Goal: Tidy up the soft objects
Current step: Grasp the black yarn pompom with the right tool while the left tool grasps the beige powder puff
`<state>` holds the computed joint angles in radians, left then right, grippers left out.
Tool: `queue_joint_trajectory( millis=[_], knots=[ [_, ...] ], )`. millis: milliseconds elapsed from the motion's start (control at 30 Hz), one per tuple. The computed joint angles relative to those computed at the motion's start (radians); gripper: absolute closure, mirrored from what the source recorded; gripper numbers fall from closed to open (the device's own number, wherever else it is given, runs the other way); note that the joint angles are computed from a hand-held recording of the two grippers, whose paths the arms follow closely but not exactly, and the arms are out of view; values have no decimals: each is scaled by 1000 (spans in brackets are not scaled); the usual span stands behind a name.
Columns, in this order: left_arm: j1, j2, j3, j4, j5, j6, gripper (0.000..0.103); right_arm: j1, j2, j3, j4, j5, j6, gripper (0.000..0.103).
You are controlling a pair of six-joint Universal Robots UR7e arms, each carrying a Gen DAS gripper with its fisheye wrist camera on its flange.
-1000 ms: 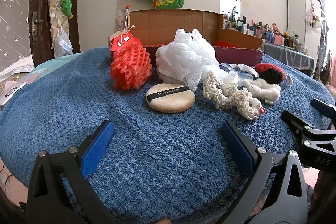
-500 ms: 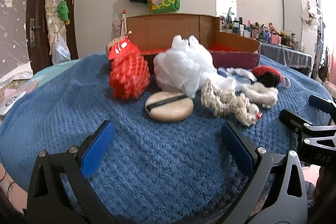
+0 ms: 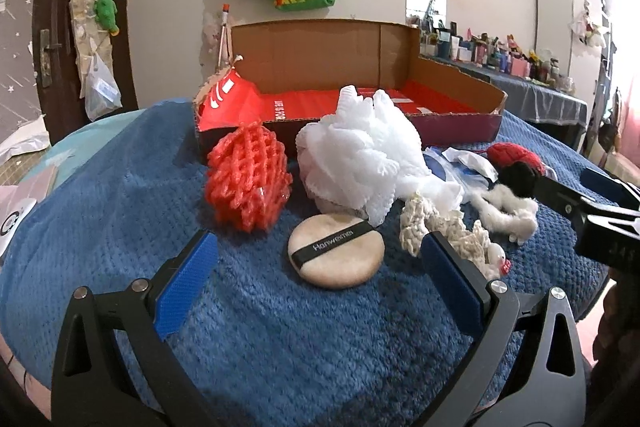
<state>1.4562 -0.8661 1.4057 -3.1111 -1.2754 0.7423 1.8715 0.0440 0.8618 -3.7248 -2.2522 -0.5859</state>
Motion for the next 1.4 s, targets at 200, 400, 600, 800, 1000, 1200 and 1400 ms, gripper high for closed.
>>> queue_joint_trajectory(
  millis=[200,400,600,800,1000,1200,1400],
  knots=[
    [-2,16,-52,77,14,-7,4,-7,-7,-31,104,23,51,14],
    [0,26,-84,151,15,-3,22,-18,-6,-62,213,50,112,31],
    [1,29,-104,200,6,-11,31,-20,-3,-65,207,64,112,35],
    [4,27,-109,230,-6,-14,43,-26,-22,-35,217,87,132,49],
    [9,20,-95,212,-20,-16,53,-33,-43,5,247,122,157,75],
    [12,3,-66,169,-45,-14,56,-33,-58,50,189,150,144,75],
    [9,-11,-39,137,-58,-3,56,-28,-61,56,163,157,130,75]
  ],
)
